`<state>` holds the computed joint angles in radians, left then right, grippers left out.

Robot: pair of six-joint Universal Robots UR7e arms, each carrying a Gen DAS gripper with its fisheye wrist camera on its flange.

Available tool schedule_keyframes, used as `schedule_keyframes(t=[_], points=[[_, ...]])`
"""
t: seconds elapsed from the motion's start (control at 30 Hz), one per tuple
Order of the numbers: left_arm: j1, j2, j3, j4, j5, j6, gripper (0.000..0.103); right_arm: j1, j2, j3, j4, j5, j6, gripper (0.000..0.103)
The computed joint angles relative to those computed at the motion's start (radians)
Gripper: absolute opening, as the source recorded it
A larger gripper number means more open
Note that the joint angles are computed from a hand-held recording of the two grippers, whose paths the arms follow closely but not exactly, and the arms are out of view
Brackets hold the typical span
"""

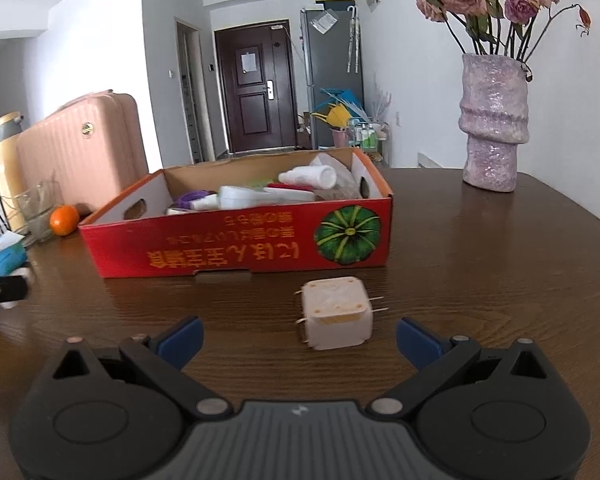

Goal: Organize rigid objects
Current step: 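Close the right gripper on the white plug adapter while the left gripper holds the tin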

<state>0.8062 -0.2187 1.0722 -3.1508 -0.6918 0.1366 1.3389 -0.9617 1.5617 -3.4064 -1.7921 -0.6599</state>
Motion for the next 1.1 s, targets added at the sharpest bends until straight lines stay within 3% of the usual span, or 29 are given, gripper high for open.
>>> schedule_keyframes(t=[0.4,0.6,0.8,0.87,1.1], points=[[-0.008,-0.002,0.015,-0.051,0.007,0.019,0.040,-0.005,0.072,-0.161,0.158,-0.058,-0.057,0.103],[-0.008,-0.002,0.016,-0.047,0.002,0.022,0.040,-0.005,0.095,-0.214,0.220,-0.073,-0.024,0.099],[-0.008,-0.005,0.020,-0.046,-0.003,0.023,0.040,-0.003,0.103,-0.225,0.231,-0.081,-0.033,0.085],[-0.009,-0.006,0.022,-0.051,-0.004,0.025,0.040,-0.001,0.105,-0.219,0.205,-0.085,-0.050,0.067],[-0.010,-0.006,0.025,-0.058,-0.006,0.029,0.040,0.000,0.100,-0.193,0.160,-0.071,-0.071,0.064]])
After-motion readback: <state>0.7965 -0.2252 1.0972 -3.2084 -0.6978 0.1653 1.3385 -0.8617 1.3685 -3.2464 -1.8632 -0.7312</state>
